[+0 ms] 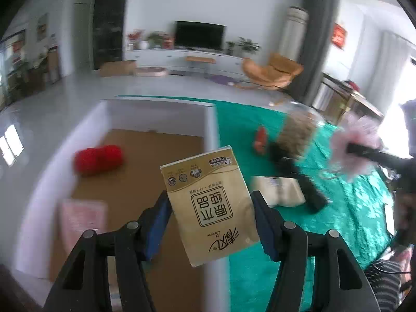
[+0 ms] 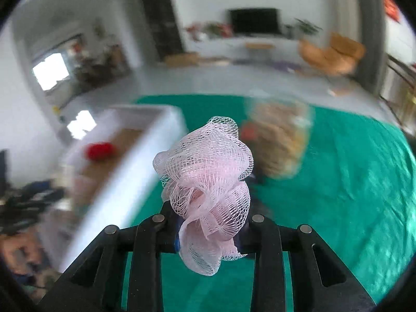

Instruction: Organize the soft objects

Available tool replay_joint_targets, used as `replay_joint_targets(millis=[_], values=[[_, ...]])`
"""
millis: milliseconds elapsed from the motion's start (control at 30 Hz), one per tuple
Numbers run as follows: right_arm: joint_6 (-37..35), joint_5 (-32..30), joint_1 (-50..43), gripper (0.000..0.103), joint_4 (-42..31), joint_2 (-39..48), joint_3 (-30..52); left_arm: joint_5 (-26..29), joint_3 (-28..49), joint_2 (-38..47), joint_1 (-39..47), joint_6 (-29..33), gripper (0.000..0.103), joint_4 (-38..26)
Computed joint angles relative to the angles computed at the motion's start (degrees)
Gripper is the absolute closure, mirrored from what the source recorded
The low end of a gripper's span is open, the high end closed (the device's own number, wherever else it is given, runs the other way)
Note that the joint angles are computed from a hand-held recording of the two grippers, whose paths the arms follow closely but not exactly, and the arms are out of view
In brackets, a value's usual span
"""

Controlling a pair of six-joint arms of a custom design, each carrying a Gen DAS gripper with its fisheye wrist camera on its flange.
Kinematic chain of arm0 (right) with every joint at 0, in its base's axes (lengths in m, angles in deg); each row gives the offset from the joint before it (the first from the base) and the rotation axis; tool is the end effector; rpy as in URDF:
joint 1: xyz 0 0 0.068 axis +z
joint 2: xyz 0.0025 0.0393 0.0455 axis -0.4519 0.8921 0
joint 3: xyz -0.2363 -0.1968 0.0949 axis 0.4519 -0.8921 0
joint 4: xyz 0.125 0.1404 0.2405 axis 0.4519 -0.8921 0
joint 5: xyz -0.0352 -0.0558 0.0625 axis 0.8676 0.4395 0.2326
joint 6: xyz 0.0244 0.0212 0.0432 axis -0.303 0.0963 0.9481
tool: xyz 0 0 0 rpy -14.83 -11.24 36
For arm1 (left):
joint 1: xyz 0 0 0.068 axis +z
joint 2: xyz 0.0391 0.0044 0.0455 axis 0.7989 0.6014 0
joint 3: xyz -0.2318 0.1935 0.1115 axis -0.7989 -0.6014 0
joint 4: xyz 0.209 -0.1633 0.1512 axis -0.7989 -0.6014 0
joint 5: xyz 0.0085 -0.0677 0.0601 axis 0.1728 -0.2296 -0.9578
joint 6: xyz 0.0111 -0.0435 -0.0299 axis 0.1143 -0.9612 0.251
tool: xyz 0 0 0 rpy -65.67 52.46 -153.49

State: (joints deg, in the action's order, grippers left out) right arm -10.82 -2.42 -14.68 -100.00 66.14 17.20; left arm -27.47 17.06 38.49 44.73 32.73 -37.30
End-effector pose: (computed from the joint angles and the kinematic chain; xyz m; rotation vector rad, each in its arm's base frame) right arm 0.3477 0.0847 0.3748 -0.4128 2.3292 0.4046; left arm 0.2317 -0.0349 0.3576 -0.0311 2.3122 -0.2017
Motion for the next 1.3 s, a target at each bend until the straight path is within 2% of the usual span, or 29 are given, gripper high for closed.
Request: replay_joint_targets(millis=[200,233,300,333,367,400,433,500,667,767,833,933,1033,1167,1300], values=[[8.1,-4.5,15.3,0.072,-0.6,5.9,7.7,5.7,-1.7,-2.5,17.7,8.6,0.042,-3.3],[9.5,-4.9,17.9,0.071,-0.4,7.7,9.2,5.8,-1.7,-2.4,20.0,9.8,0.042,-3.8],[12.3,-5.1,22.0,0.067,0.9,11.0,11.0,2.3,-2.1,-2.1,21.9,10.5,0.039,-4.4],[13.8,-5.5,23.8,0.056,2.1,12.7,11.9,-0.9,-2.5,-1.7,22.6,10.5,0.031,-4.3],[15.0,-5.5,25.5,0.038,3.6,13.5,11.3,-3.1,-2.8,-1.2,23.3,10.8,0.023,-4.4],[15.7,-5.5,27.0,0.032,3.6,15.1,12.0,-4.9,-3.0,-0.6,24.3,11.2,0.006,-4.5],[16.0,-4.5,28.5,0.032,2.1,17.2,14.0,-5.5,-3.8,-0.5,25.6,11.6,0.001,-4.2],[15.9,-2.8,30.3,0.032,0.4,18.8,15.5,-3.8,-5.2,-1.1,28.4,12.6,0.001,-3.7],[13.2,1.3,27.8,0.032,5.3,12.8,7.2,-1.0,-7.9,-4.5,30.3,12.2,0.001,-2.1],[11.2,4.9,22.7,0.032,9.3,10.0,1.3,0.1,-7.7,-6.8,26.8,8.5,0.001,-1.8],[9.3,7.6,17.9,0.032,11.9,7.1,-4.1,-0.7,-7.1,-8.0,21.6,5.3,0.001,-1.6],[8.3,12.7,11.2,0.032,16.3,3.4,-12.6,-4.2,-6.2,-8.1,9.8,0.9,0.001,-0.1],[6.5,15.1,2.6,0.032,20.2,0.2,-20.8,-9.0,-4.8,-6.2,-4.1,-2.7,0.001,1.1],[3.3,18.5,-8.3,0.032,23.7,-0.8,-27.8,-10.6,-3.1,1.5,-20.3,-7.2,0.001,4.9],[2.2,18.7,-17.2,0.032,25.0,-0.3,-29.7,-9.0,-2.1,13.8,-27.2,-10.1,0.001,11.0]])
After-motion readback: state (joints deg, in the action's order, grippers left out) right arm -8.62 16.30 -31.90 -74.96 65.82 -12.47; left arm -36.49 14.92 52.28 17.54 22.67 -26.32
